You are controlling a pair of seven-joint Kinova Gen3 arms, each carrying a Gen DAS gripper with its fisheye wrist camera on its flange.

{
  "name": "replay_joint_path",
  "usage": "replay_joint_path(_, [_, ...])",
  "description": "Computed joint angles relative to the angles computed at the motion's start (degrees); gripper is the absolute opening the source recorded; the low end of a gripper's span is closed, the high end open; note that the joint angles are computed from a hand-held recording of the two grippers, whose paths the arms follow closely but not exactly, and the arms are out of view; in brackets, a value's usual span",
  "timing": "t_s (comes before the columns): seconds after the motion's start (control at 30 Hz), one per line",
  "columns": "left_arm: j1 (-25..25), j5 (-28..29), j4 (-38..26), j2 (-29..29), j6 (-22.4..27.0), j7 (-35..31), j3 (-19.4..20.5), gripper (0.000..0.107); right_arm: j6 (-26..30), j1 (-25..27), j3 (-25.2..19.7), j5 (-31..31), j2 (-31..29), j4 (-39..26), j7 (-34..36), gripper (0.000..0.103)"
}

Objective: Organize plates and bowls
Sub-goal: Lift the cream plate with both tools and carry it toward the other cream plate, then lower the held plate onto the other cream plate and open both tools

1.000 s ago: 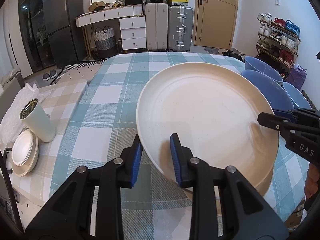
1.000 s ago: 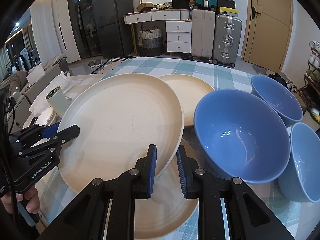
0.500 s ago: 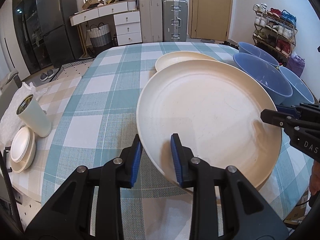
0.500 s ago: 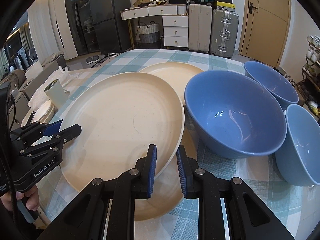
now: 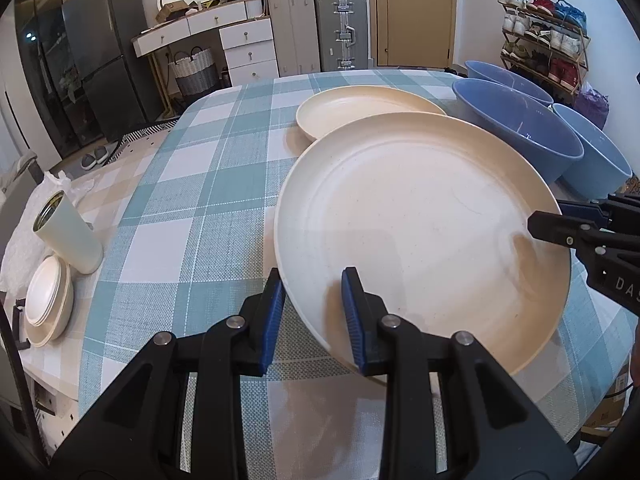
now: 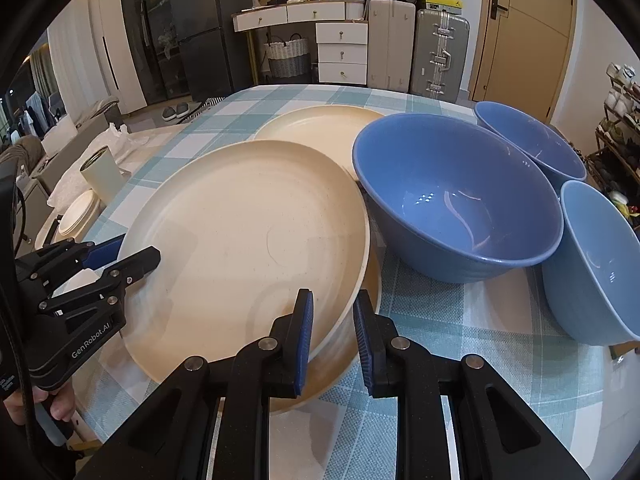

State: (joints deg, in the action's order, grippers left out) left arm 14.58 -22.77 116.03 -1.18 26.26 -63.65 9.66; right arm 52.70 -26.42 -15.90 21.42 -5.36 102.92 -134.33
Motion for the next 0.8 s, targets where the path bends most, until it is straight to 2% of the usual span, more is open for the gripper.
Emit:
replay_joint_path(0.4, [2.3, -4.1, -0.2, 1.8, 0.5, 3.5, 0.2, 0.026, 1.4, -0.3, -0.4, 1.0, -0.2, 1.3, -1.5, 0.022])
replay_joint_path(0.67, [4.5, -10.2, 0.0, 3.0, 1.2, 8.9, 0.0, 0.026, 2.2, -1.3, -1.0, 3.1, 1.0, 1.4, -3.5, 0.022])
replay_joint_path(0.8, [5.1, -11.3, 0.2, 2.8, 1.8, 9.7, -0.1, 0.026, 2.7, -2.1, -0.9, 3.8, 1.3, 1.3, -4.3, 0.022])
